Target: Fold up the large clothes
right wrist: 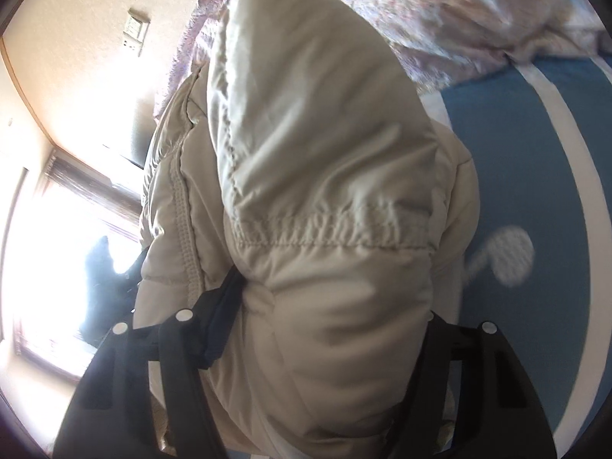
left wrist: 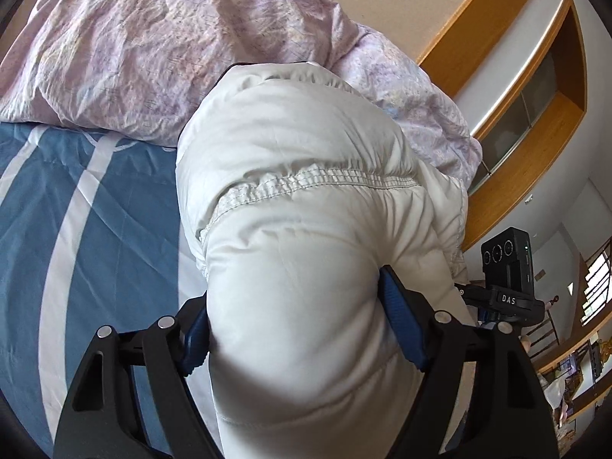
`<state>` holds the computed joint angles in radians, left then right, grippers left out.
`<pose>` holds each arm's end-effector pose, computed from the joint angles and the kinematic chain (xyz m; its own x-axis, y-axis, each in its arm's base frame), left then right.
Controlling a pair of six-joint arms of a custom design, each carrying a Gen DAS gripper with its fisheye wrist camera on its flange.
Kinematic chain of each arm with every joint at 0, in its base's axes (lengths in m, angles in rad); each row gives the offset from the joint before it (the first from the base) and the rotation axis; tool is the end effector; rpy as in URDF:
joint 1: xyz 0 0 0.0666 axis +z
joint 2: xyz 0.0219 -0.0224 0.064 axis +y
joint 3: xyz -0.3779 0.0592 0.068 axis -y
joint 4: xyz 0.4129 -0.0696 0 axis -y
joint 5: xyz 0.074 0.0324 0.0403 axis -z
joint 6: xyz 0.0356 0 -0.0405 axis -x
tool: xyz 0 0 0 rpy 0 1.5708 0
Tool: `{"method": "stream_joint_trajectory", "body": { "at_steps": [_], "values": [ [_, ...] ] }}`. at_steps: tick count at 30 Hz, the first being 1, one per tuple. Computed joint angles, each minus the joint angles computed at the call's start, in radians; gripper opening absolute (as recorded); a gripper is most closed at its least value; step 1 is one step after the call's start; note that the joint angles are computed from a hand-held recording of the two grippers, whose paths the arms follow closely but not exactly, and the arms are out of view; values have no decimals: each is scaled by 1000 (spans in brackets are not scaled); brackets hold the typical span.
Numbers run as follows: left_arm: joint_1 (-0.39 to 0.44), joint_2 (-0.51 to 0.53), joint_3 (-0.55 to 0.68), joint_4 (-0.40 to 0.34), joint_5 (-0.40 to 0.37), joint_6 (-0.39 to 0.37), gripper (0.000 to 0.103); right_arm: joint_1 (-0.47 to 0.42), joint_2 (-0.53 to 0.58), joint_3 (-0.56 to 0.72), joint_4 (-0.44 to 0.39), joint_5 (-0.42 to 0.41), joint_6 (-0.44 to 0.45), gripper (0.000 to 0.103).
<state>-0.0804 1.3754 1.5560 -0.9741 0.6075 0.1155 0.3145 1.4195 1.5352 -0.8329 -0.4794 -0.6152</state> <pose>0.4904 -0.0603 0.5150 -0.7594 -0.0337 -0.6498 0.3800 0.7876 -0.4850 0.4912 0.1766 0.4925 -0.8596 0.2588 -0.4405 -0.1334 0.7186 0.6825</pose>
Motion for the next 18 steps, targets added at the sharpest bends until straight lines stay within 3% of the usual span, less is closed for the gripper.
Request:
{"method": "stream_joint_trajectory", "body": {
  "at_steps": [3,8,14,18],
  "values": [
    [7,42,33,6,-36,-11,79,19,47,50,-11,72,-13,65],
    [-11,64,21,64,-152,-8,81,61,82,77,1,252,-87,77],
    [-47,-30,-45,138,-353,-63,87,165,72,162,-151,583,-37,86],
    [-47,-108,-94,172,-409,-95,93,235,-11,131,-170,917,18,91]
  ]
}}
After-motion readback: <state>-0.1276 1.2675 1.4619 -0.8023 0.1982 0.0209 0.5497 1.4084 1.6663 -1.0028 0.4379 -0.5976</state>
